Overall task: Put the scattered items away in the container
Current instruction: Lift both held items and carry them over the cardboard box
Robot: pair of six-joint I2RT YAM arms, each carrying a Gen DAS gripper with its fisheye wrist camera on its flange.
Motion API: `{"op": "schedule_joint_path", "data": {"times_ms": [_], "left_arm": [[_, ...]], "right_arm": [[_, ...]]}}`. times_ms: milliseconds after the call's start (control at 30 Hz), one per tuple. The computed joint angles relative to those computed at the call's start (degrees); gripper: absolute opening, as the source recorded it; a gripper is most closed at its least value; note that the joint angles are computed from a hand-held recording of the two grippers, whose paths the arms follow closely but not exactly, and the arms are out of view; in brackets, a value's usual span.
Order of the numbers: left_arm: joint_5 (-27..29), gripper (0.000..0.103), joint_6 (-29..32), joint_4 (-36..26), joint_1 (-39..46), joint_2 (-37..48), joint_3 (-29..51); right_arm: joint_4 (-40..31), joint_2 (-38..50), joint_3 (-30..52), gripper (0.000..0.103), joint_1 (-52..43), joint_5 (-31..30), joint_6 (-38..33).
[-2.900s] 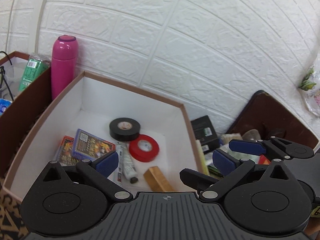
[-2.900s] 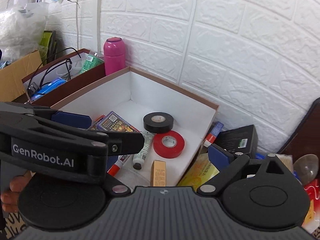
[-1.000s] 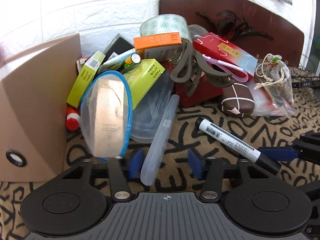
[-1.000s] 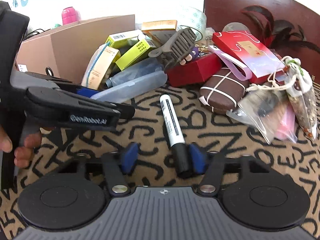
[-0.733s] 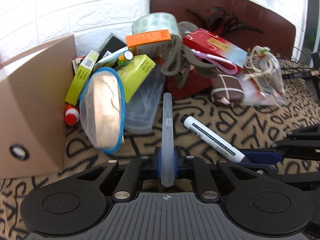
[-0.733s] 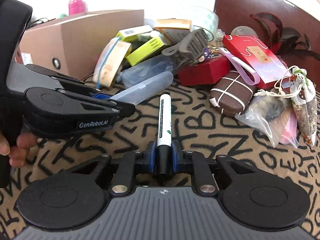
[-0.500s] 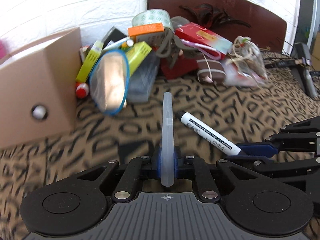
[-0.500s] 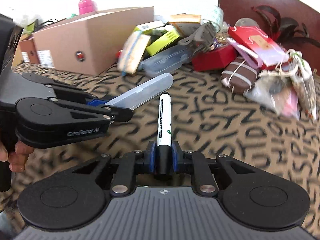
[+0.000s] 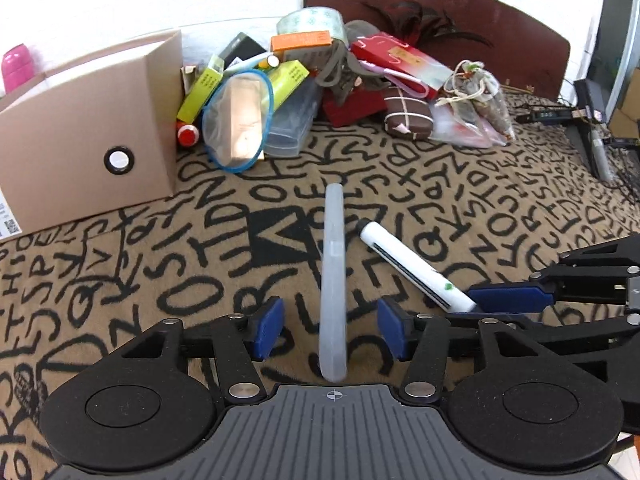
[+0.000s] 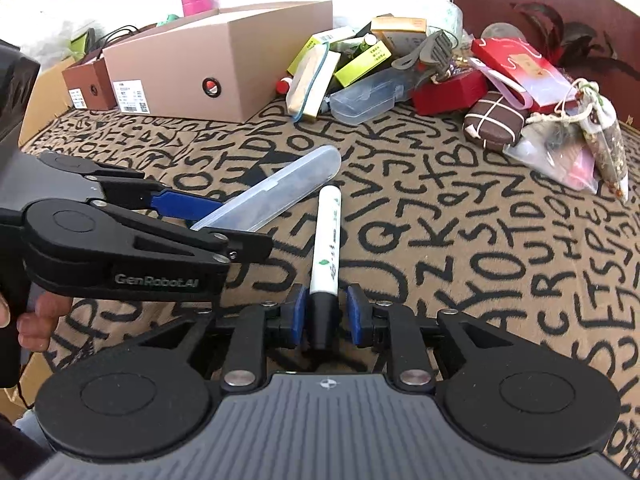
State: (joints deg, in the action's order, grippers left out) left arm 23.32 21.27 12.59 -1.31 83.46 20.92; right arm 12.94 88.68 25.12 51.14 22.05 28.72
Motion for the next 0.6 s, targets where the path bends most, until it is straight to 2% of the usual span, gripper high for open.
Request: {"op": "schedule_joint_path", "data": {"times_ms": [133, 233, 267, 333, 367, 400, 467, 500, 567, 600], "left_arm": [[-0.4, 0.063, -0.9, -0.2, -1.4, 2.6, 2.7], [-1.4, 0.056, -1.4, 0.1, -2.7, 4.6, 4.6], [-1.5, 0.051, -1.5, 0.0, -2.9, 5.1, 5.1], [-1.4, 0.033, -1.0, -0.4, -3.1, 5.7, 5.8], [-1.3, 0.019, -0.6, -0.8, -3.0, 5.8, 6.0], [-1.1, 0.016, -0.3, -1.2, -2.9, 5.9, 6.2], [-1.1, 0.016, -0.3, -1.6, -2.9, 6.1, 6.5], [-1.4, 0.021, -0.6, -1.4, -3.2, 6.1, 6.5], [-2.2, 0.022, -1.2, -0.6, -3.8, 6.2, 6.2], [-2.4, 0.019, -1.1, -0.6, -4.0, 6.1, 6.2]], "right_arm": [[0.8, 1.7, 1.5, 0.025, -2.2, -2.0, -1.4], [1.4, 3.0, 2.8, 0.025, -3.9, -3.5, -2.3], [1.5, 3.4, 3.2, 0.025, -4.5, -4.0, -2.5], [1.8, 3.9, 3.6, 0.026, -5.4, -4.8, -2.9], [1.9, 4.1, 3.8, 0.026, -5.7, -5.2, -3.0], [2.1, 4.2, 3.8, 0.026, -6.0, -5.6, -3.2], [2.5, 4.5, 3.8, 0.026, -6.2, -5.9, -3.7], [2.6, 4.6, 3.8, 0.026, -6.3, -6.0, -3.9], [2.3, 4.9, 4.2, 0.026, -6.6, -6.3, -4.3], [2.1, 4.9, 4.4, 0.026, -6.6, -6.5, -4.4]]}}
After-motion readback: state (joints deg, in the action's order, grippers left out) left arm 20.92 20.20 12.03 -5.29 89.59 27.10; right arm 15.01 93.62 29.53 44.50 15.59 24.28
